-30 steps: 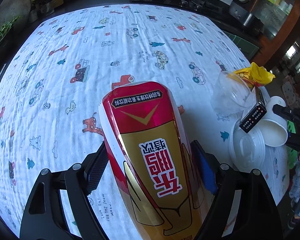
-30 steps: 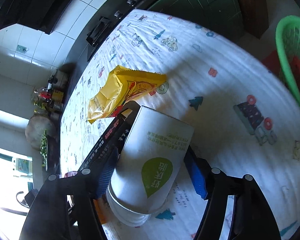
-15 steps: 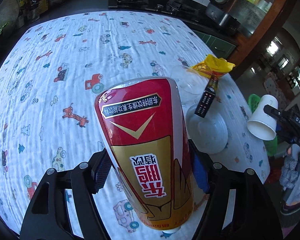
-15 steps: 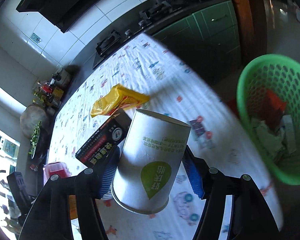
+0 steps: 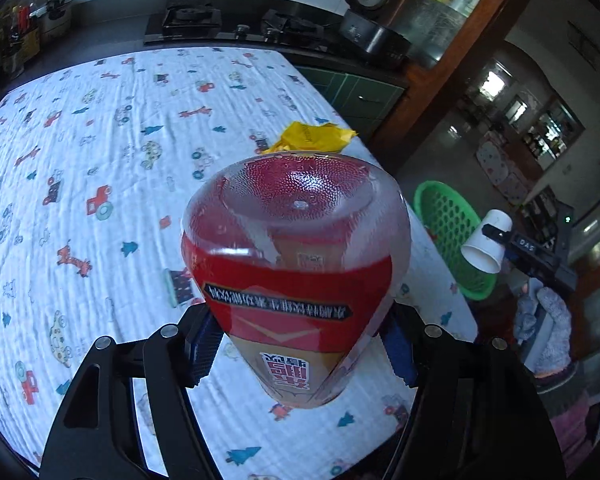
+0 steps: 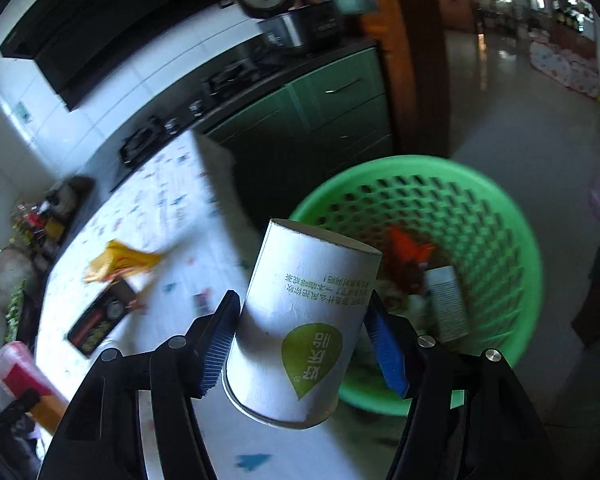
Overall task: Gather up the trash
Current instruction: 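Open the right gripper over the basket while the left carries the bottle there and releases it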
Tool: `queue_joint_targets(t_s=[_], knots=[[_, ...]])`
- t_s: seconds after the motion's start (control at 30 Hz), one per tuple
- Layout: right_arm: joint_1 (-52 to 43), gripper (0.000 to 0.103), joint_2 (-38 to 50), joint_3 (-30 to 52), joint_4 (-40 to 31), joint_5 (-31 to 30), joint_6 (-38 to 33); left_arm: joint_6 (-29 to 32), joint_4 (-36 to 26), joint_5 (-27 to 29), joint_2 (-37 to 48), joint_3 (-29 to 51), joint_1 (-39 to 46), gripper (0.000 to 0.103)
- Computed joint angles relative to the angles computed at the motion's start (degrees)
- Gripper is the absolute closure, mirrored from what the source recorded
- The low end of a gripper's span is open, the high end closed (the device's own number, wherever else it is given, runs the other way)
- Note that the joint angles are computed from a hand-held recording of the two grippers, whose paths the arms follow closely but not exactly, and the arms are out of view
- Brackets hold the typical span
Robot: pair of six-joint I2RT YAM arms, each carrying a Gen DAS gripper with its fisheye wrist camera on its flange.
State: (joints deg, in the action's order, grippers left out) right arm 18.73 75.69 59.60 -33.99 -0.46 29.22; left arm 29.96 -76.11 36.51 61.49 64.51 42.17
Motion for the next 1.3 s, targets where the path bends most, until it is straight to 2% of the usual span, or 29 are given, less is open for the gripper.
queue_joint_targets(t_s=[0.23,0.37,0.57,0.7,0.93,1.1,1.3], knots=[[-8.77,0.040,1.52,-4.29,2.83,0.01,-6.55,-17.71,7.38,-1.76,-0.91,0.77,-19.59,0.035],[-11.73,0.034,2.04,-6.54,5.32,-0.62,-8.80,-28.62,13.84,-4.76,0.28,2.18,-32.57,0.035],[-15.46,0.032,-0.10,-9.52,7.36,-4.06,-10.99,-40.40,23.85,-8.04,7.26,5.60,-48.05,0.035],[-16.64,0.029,-5.36,-11.46,5.91,-5.20,-12.72,-46.71,30.78,-10.40,14.36,7.70,-55.94,0.035],[-18.43,0.023,-14.03,-14.99,4.70,-4.66,-17.87,-52.45,39.81,-14.85,26.64,11.62,-64.82,0.035],[-21.09,0.023,-17.76,-17.29,3.99,-6.14,-20.87,-53.65,41.58,-18.06,34.54,15.33,-67.78,0.035],[-23.54,0.023,-19.24,-19.60,3.82,-8.55,-22.17,-55.08,41.71,-18.24,39.39,16.59,-69.27,0.030]])
